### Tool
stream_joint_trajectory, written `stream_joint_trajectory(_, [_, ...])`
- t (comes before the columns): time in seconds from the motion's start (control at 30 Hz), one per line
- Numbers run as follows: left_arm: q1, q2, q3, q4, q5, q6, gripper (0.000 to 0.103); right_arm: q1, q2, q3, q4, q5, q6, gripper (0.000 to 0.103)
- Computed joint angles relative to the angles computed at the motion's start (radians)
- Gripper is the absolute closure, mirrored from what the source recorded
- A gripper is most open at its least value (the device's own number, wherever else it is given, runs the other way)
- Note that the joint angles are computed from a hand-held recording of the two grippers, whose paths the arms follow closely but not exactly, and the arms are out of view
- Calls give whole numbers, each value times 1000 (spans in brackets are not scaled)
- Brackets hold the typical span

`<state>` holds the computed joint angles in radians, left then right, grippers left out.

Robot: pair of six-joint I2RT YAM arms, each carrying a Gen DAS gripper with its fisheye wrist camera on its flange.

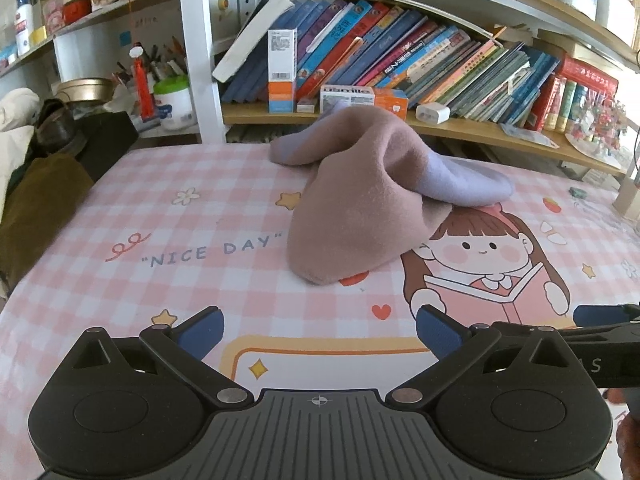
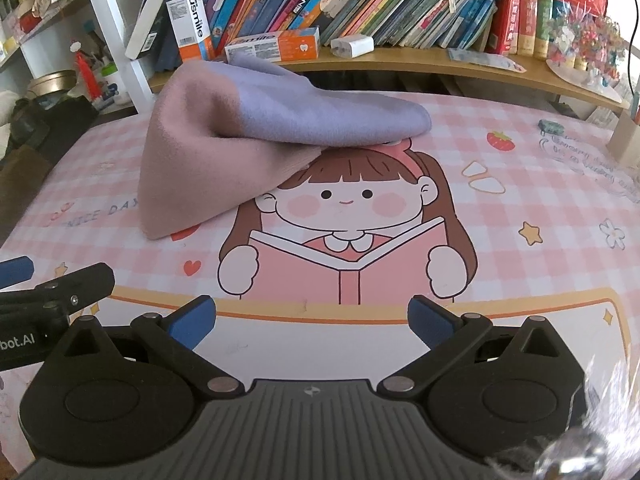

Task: Fold clothes
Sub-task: 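Reach the left gripper to the pink sweater body and close on it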

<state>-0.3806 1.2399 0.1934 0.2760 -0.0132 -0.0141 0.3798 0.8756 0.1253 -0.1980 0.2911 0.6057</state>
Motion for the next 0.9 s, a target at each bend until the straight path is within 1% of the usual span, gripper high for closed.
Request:
stream_joint_trajectory(0.33, [-2,50,8,56,-53,-7,0,-52,-11,-12,17,-42,-46,0])
stream_joint_trajectory(0.47, [6,74,8,96,-9,14,0,-82,10,-15,44,-44,-68,0])
stream_joint_trajectory(0.53, [6,100,22,105,-5,13,0,-103,24,-18,64,-42,-84,0])
stream_joint_trajectory(0.63, [3,128,38,119,-3,11,0,-169,24,-41,119,-62,-125,0])
stream_joint_trajectory(0.7, [-7,144,50,130,-19,7,0,-231,-7,-73,173,-105,-160,0])
stream_joint_trajectory(0.8, [-24,192,84,137,-43,7,0,-294,-13,-106,271,-149,-221,0])
stream_joint_trajectory(0.9, [-47,245,109,162,-64,10,0,-310,43,-98,339,-151,-261,0])
